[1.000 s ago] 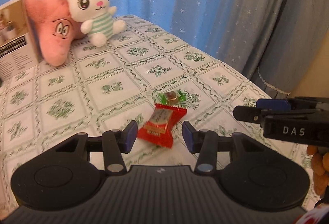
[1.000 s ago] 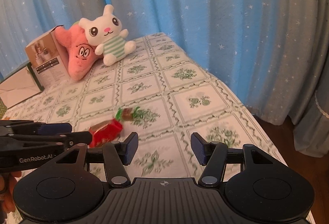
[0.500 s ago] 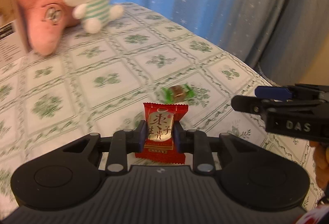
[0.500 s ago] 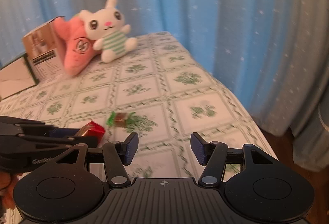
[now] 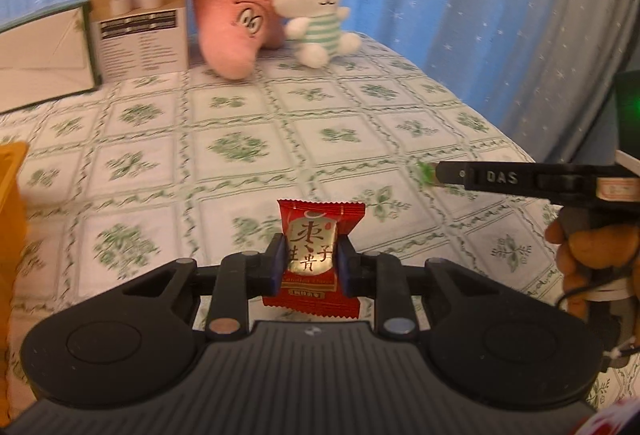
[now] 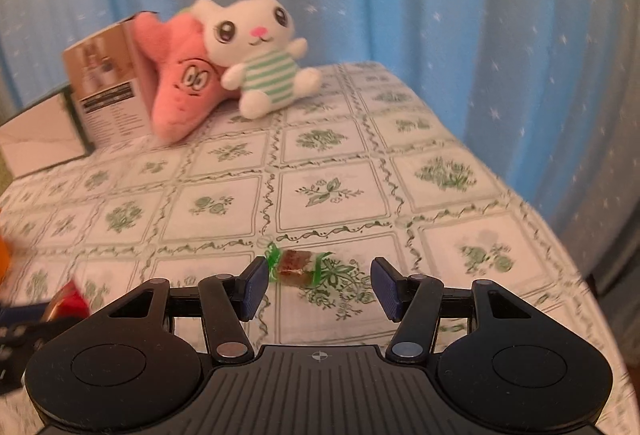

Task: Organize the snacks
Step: 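Grasp the red date candy with the left gripper while the right gripper grasps the green-wrapped candy, then carry the red date candy and green-wrapped candy over to the orange tray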

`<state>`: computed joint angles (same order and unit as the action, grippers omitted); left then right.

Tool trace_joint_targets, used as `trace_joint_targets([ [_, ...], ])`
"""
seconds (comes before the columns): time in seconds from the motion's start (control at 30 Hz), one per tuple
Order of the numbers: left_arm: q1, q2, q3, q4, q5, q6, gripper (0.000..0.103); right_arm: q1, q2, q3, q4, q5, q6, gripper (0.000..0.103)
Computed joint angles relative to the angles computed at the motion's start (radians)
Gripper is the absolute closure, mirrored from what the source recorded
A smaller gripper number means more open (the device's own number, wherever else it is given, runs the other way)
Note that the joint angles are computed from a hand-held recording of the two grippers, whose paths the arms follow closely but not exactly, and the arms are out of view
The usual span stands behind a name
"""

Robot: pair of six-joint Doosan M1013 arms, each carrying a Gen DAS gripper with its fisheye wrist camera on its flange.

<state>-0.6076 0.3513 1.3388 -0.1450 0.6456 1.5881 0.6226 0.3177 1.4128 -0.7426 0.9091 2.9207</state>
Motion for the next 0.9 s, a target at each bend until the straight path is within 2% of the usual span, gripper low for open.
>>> trace_joint_targets([
  [0.2,0.008,-0.008,0.017,-0.01,-0.004,-0.006,0.08,0.006,0.045,-0.048,-0.012,0.042,-0.009,0.046],
  [0.33,0.009,-0.012,0.024,-0.02,-0.006,-0.002,0.08,0.017,0.079,-0.085,-0.044,0.114,-0.029,0.046],
  [0.4,0.009,-0.013,0.026,-0.021,-0.006,-0.003,0.08,0.022,0.085,-0.09,-0.057,0.127,-0.043,0.052],
  [0.47,0.008,-0.016,0.03,-0.019,-0.006,-0.009,0.08,0.025,0.086,-0.091,-0.063,0.123,-0.062,0.073],
  [0.7,0.005,-0.037,0.053,-0.009,-0.009,-0.037,0.08,0.049,0.077,-0.095,-0.064,0.15,-0.071,0.076],
  [0.9,0.0,-0.077,0.088,0.025,-0.014,-0.092,0.08,0.097,0.055,-0.097,-0.091,0.166,-0.057,0.077],
])
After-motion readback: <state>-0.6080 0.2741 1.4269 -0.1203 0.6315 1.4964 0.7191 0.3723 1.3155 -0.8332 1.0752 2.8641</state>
